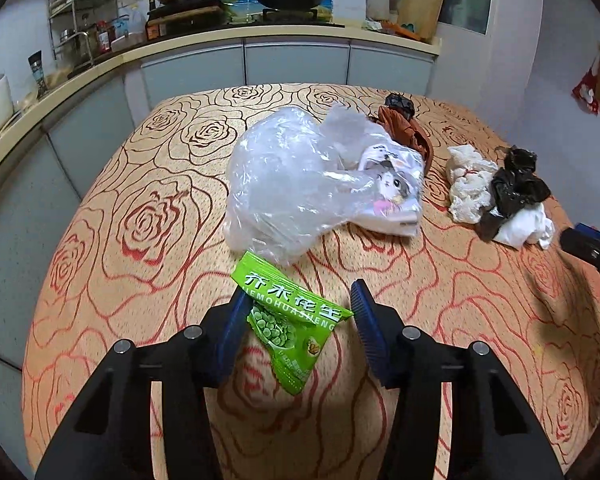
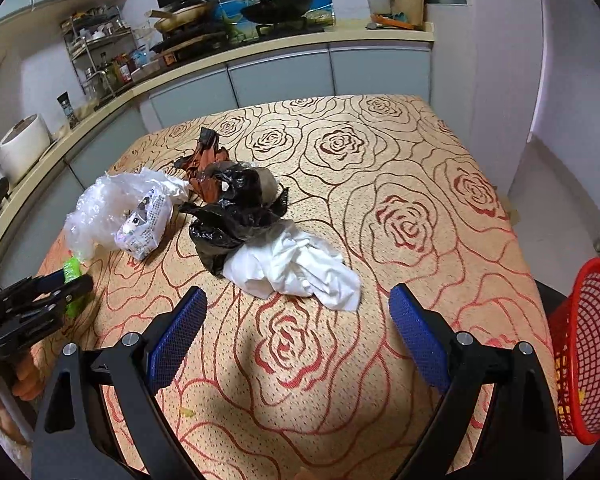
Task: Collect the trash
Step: 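Grasp the green snack packet with the left tool while the right tool grasps white tissue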
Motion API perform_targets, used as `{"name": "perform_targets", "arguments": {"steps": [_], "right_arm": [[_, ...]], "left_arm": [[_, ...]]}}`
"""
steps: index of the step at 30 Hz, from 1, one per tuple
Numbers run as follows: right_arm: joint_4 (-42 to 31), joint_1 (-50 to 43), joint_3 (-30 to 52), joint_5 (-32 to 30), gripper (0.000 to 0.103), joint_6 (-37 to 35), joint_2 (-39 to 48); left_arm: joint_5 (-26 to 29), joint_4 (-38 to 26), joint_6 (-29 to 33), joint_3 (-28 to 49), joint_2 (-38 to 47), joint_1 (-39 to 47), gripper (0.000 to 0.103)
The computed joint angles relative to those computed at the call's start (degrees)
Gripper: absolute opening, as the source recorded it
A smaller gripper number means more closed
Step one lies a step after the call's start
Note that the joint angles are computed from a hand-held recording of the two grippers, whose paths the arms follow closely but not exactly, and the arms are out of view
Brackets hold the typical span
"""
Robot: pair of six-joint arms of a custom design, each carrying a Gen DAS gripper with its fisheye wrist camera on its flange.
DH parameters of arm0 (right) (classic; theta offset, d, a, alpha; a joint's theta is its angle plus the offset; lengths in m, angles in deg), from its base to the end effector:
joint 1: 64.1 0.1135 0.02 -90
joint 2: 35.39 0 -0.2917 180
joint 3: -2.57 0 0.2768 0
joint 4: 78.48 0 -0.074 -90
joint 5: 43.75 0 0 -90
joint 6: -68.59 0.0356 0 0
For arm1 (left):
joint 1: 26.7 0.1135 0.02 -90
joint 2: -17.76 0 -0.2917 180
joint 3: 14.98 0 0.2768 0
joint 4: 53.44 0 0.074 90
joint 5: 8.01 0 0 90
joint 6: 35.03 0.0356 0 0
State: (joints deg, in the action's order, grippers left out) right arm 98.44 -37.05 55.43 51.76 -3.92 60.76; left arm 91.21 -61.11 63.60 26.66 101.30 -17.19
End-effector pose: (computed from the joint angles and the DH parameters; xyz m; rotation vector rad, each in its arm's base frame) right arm 0.2939 0.1462 0.1345 -0.1533 2.3856 0.2561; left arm 0.2613 0.0380 0.1354 0.0533 2.4210 -0.0522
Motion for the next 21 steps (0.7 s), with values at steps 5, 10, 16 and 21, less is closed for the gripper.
{"name": "perform_targets", "arguments": {"steps": [5,10,16,21], "right_arm": [[-0.05,0.54,3.45,0.41,0.090,-1.33,4.20],[-1.10,0.27,8.01,1.25,0.090,-3.57,8.81],[-3.93,-0.61,11.22,-1.10,0.063,-5.90,12.04],[-2.67,-0.58,8.35,-1.84,0.040,-5.95,10.07]], "left_arm": [[0.61,-0.15,0.16,-2.33,-3.05,-0.01,0.049],[1.36,-0.39,0.52,-3.30,-4.96,0.30,0.049],[1.75,-0.68,0.39,-3.36,-5.22,0.69,0.049],[1.64,-0.48,0.53,-4.02,-5.71,0.50,0.049]]}}
